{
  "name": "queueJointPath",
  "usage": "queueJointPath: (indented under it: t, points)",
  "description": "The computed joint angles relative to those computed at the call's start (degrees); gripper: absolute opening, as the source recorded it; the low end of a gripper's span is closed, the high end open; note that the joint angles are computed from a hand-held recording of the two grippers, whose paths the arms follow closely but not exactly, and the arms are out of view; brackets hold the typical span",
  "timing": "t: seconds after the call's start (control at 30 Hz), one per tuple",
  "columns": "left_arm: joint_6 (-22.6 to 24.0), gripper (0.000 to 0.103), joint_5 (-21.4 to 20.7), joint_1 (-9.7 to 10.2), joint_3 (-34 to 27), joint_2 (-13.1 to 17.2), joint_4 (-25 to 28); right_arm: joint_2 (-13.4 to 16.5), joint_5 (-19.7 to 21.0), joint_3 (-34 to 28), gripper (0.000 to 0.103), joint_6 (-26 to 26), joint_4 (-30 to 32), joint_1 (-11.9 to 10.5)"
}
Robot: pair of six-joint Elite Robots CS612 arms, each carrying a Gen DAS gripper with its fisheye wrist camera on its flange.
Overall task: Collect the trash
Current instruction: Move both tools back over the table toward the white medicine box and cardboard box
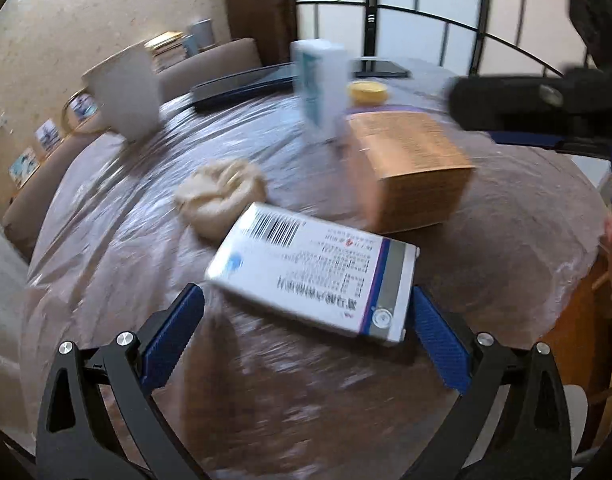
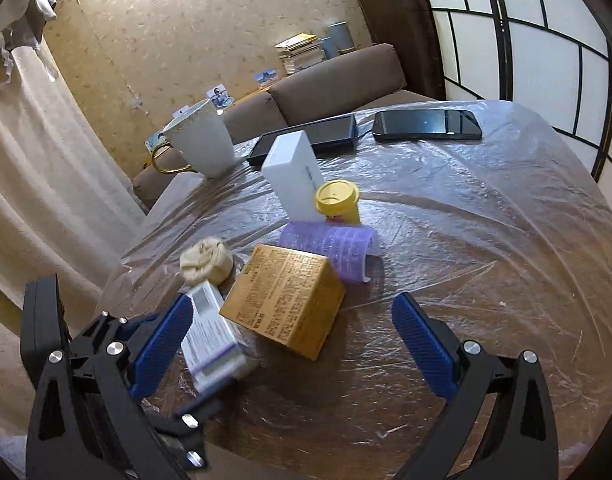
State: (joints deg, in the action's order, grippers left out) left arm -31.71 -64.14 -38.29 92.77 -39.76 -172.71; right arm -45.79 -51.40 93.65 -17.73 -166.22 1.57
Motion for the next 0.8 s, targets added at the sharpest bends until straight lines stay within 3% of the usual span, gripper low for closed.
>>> queueJointPath:
  t: [0.17,0.33,0.5,0.8]
  points:
    - [-5.87,0.101,0.39,1.47,2.83,-1.45,0.53,0.25,1.15,-0.51,0.098,-2.18,1.55,0.72]
    - [-10.21,0.101,-0.92,2.68,3.17,-1.87,-0.03,0.72,-0.51,-1.27,0.098,-2.73,2.21,2.01]
    - [-8.40,0.101,-0.49,2.72,1.13,-0.78,0.18,1.16,-3.95,-1.57,0.098,-2.20,1.24,3.26]
    - [-7.54,0.101,-1.71,3.30,-1.53,0.03,1.61,1.69,-5.07,-2.23,0.093,-0.43,2.32,3.45]
